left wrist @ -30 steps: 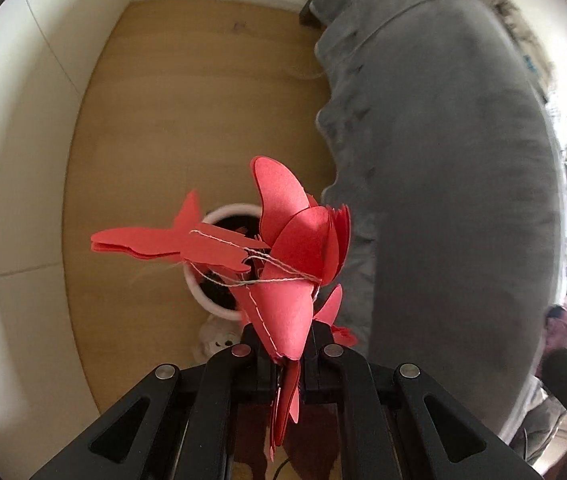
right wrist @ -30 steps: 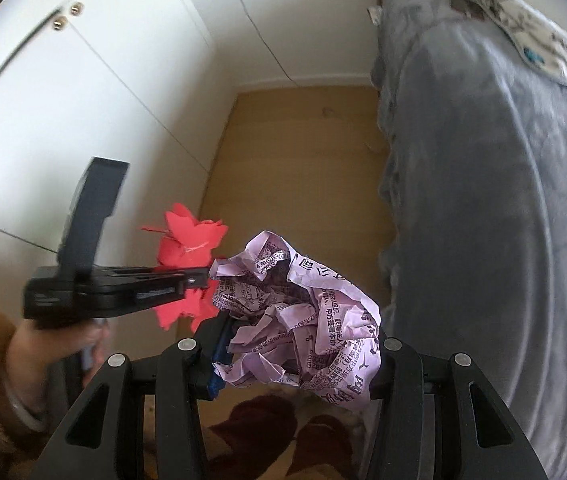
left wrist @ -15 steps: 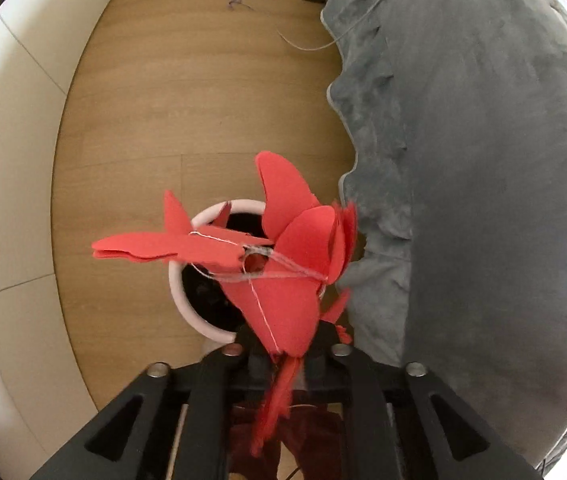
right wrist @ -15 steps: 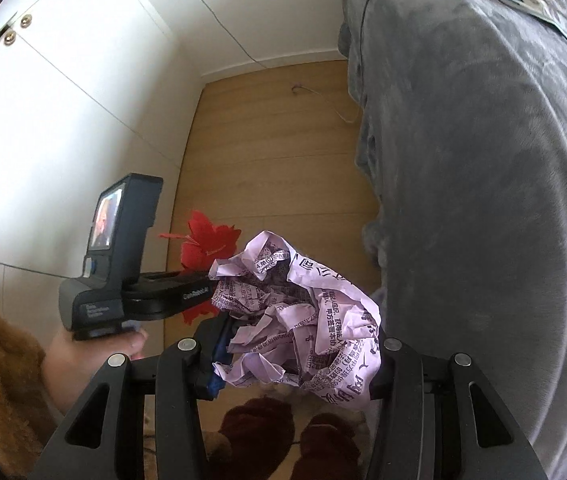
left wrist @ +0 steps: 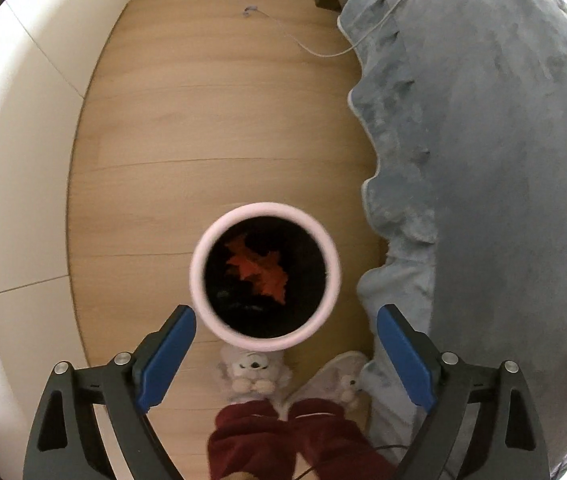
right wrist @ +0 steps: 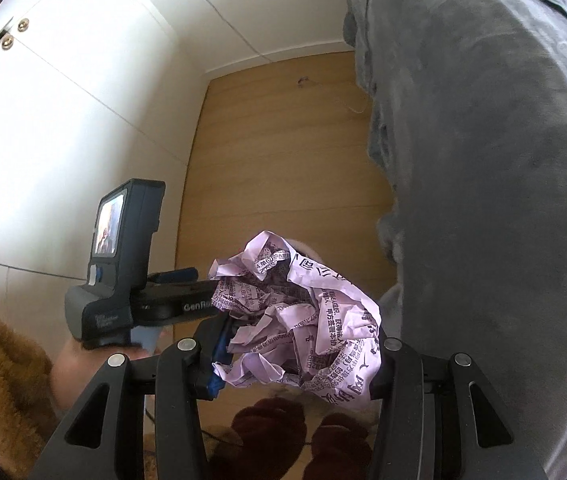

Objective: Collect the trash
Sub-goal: 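Open the left tool over the bin while the right tool opens too, then swing both open tools back over the bed toward the remaining trash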

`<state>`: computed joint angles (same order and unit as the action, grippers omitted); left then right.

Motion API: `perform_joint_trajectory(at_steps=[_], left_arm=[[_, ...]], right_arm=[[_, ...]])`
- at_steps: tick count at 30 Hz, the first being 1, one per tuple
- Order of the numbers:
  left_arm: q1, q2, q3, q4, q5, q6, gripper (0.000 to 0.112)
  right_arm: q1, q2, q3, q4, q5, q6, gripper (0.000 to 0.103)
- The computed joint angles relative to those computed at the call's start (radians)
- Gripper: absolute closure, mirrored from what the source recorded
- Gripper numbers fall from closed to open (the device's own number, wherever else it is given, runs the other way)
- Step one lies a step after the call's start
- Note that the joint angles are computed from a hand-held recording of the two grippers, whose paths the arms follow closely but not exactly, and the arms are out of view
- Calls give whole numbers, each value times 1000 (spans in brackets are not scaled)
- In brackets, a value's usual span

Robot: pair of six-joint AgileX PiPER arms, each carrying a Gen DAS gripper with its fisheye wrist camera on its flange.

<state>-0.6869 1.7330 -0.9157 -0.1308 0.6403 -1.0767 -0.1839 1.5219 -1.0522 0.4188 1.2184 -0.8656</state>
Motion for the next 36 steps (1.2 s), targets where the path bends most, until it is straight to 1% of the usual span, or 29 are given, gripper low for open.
perform_joint_trajectory(at_steps=[3, 5, 7, 9, 14, 18, 21, 25, 29, 32, 35, 36], left_arm=[[-16, -46, 46, 25, 23, -34, 20], [-40, -77, 80, 75, 40, -101, 20], [-67, -119, 115, 133, 80, -167, 20], [-90, -150, 143, 162, 109, -214, 20], [-116, -233, 217, 162, 135, -261, 20], [-123, -264, 248, 163, 134, -284, 20], [-117, -262, 260, 158, 115, -282, 20], [-120, -260, 267, 168, 98, -300, 20], [-123, -264, 262, 174, 99, -301, 20], [-123, -275, 244, 180, 126, -293, 20], [-127, -297, 189, 221, 198, -298, 20], [-133, -309, 158, 248, 235, -303, 20]], right_arm=[[42, 19, 20, 13, -22, 1, 56], [86, 40, 40, 23, -49, 15, 56], [119, 60, 54, 35, -71, 26, 56], [171, 86, 69, 43, -101, 48, 56], [273, 131, 105, 59, -166, 93, 55], [335, 145, 122, 45, -223, 137, 49], [372, 157, 130, 4, -262, 175, 41], [383, 175, 125, -5, -273, 180, 40], [390, 183, 118, -40, -275, 216, 40], [386, 161, 115, -53, -257, 227, 40], [367, 125, 93, -58, -223, 234, 40], [357, 113, 82, -58, -205, 237, 40]])
